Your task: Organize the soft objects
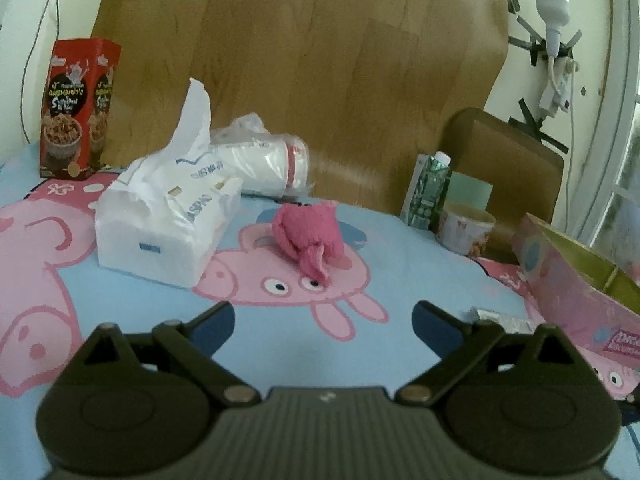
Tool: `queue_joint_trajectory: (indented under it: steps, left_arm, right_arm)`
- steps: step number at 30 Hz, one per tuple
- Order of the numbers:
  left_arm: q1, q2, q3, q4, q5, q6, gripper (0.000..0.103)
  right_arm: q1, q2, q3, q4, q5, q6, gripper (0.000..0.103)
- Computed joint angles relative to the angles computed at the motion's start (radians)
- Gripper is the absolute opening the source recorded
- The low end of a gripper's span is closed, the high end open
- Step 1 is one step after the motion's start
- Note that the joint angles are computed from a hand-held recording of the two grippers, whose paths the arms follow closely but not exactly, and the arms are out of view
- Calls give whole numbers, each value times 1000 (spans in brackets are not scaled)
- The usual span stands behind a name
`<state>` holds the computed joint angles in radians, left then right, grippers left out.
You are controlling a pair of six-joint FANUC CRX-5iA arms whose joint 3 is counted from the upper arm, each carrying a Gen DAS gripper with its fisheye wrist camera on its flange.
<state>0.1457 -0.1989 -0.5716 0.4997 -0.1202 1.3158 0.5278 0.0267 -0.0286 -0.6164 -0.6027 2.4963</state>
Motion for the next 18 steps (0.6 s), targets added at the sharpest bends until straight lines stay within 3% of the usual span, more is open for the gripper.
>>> queue_joint_trajectory:
  steps: [2, 5, 9, 16, 18]
  left_arm:
    - [2, 0, 5, -12, -13, 9, 99]
    - [15, 5, 55, -146, -82, 131, 99]
    - [8, -10, 45, -143, -95, 113, 99]
    - [-7, -26, -1, -3, -90, -35, 99]
    - [-23, -30, -37, 123, -55, -156, 99]
  right_arm:
    - [-25, 8, 14, -46, -27, -12, 63]
    - [-59, 20, 34, -104, -78, -41, 64]
    - [-70, 26, 33, -136, -89, -65, 67]
    - [-71, 24, 16, -152, -75, -88, 69]
    - [-67, 23, 13, -151, -66, -95, 70]
